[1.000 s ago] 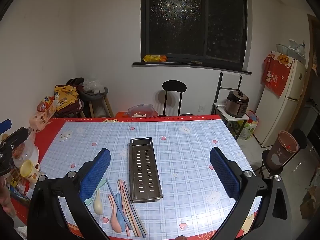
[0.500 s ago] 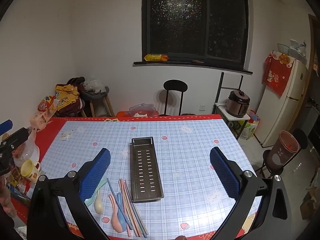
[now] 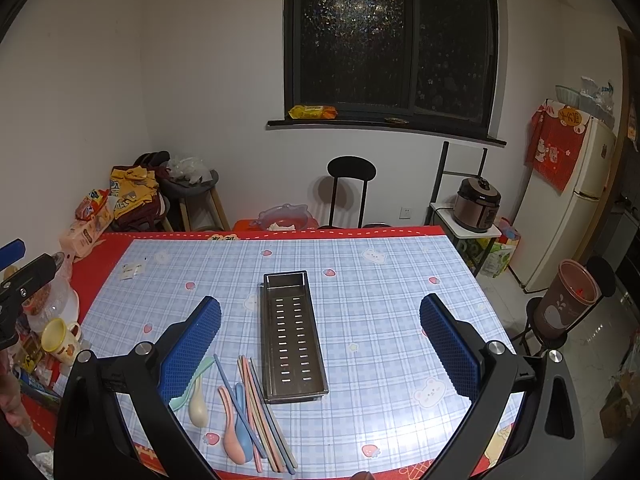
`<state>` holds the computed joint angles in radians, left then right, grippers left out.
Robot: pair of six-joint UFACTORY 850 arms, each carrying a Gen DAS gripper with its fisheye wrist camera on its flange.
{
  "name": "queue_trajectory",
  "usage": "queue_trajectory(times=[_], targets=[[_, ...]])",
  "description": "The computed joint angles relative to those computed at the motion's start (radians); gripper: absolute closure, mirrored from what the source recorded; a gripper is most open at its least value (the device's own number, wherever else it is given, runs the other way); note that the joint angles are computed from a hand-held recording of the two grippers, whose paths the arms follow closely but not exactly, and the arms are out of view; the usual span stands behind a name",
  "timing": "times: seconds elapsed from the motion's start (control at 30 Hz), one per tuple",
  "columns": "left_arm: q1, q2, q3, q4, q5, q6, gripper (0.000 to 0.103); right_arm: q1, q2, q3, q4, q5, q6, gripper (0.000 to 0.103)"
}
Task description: Organize utensils
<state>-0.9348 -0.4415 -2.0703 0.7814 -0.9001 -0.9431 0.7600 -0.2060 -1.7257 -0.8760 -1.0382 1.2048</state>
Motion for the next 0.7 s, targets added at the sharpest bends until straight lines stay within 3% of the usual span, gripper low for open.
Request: queue_trajectory(times=[0.7], targets=[[0.005, 0.006, 0.005, -0.004, 0.007, 0.003, 0.006, 0.002, 0.006, 0.006, -0.009, 0.005, -0.006, 0.005]])
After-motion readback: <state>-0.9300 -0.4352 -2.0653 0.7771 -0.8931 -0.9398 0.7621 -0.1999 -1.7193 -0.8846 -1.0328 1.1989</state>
